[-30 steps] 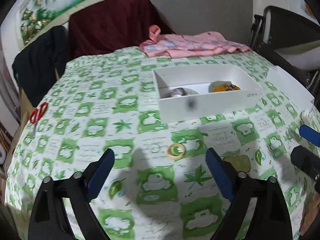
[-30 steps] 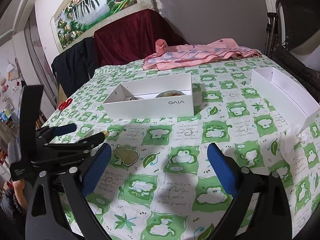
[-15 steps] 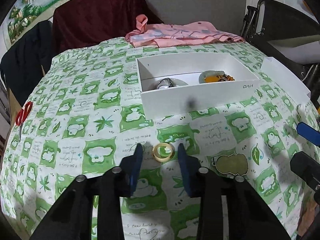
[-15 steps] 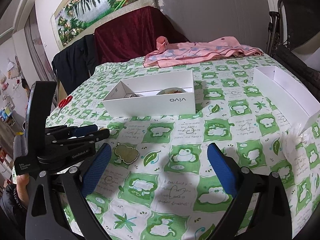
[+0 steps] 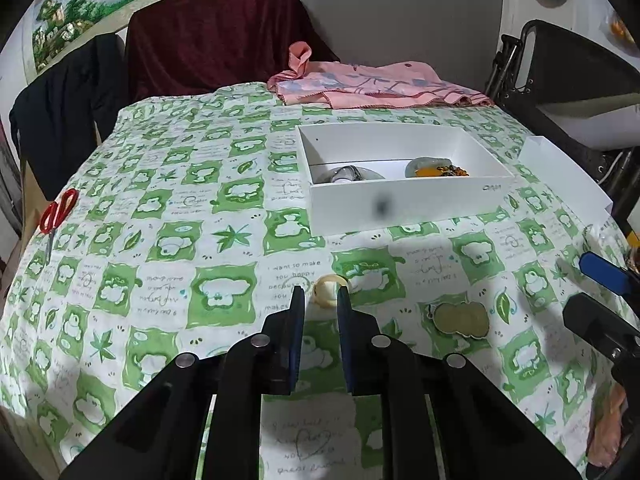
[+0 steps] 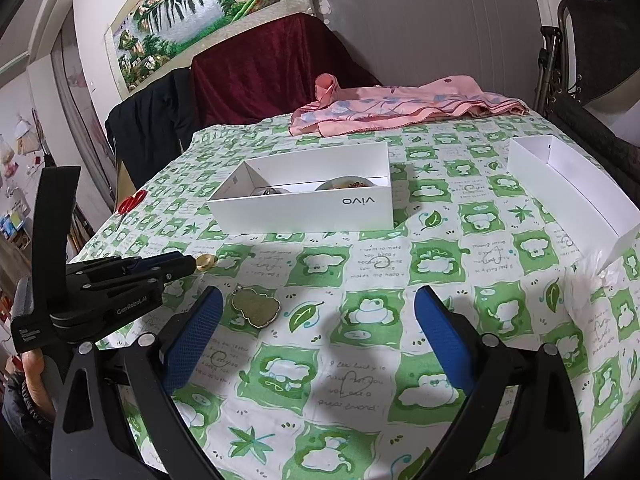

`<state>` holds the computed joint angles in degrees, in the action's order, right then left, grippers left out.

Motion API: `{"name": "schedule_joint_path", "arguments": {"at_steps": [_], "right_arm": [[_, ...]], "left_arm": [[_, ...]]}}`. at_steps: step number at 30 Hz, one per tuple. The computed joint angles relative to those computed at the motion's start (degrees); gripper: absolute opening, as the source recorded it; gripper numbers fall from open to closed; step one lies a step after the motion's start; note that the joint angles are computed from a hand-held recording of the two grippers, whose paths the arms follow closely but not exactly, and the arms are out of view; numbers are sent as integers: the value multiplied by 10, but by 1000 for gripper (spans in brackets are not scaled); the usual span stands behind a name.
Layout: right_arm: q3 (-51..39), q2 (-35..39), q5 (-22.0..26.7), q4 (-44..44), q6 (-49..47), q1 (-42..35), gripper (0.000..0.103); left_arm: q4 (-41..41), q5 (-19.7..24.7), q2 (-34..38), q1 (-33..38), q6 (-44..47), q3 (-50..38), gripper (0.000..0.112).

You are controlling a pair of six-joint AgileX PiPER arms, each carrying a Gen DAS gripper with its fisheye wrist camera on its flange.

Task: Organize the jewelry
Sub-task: 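Grasp the jade gourd pendant with right tool while left tool holds ring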

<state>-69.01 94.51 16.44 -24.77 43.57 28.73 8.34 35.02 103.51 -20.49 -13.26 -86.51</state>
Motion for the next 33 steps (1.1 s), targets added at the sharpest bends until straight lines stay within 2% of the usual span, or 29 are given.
{"name": "schedule_joint_path", "arguments": {"at_steps": [1, 2, 3, 5, 8, 10, 11, 14, 19, 23, 25, 31, 32, 33], "right_arm": [[0, 1, 0, 1, -2, 0, 92], [-1, 1, 1, 1, -2, 0, 92], [-2, 1, 2, 1, -3, 0, 92], [-1, 0, 2, 0, -2, 1, 92], [-1, 1, 2, 0, -2, 1, 92], [-1, 1, 2, 0, -2, 1, 92], [0, 1, 1, -2, -1, 1, 92], [1, 1, -1, -1, -3, 0, 92], [-4, 4, 0, 52, -68, 0, 90], [-27, 20, 18, 160, -206, 2, 78], [-56, 39, 45, 200, -266, 2, 74], [-166, 111, 135, 152, -310, 32, 66], [-191, 129, 156, 158, -330, 35, 59], [-210, 143, 178, 186, -361, 32, 41]], "left_arm": [[-4, 3, 3, -1, 4, -5, 17], [7, 3, 4, -4, -5, -7, 21], [19, 5, 10, -9, -13, -15, 31], [21, 13, 22, -13, -10, -31, 35], [11, 43, 49, -16, 12, -68, 35], [8, 59, 62, -16, 18, -83, 26], [4, 56, 61, -14, 20, -82, 22], [4, 44, 52, -9, 9, -67, 22], [28, -6, 0, -1, -31, -1, 22], [-9, -26, -28, 24, -24, 22, 22], [-36, -29, -33, 33, -8, 25, 22], [-40, -28, -39, 34, 4, 25, 22], [-36, -29, -39, 32, 0, 27, 22], [-37, -30, -40, 31, 1, 28, 22]]}}
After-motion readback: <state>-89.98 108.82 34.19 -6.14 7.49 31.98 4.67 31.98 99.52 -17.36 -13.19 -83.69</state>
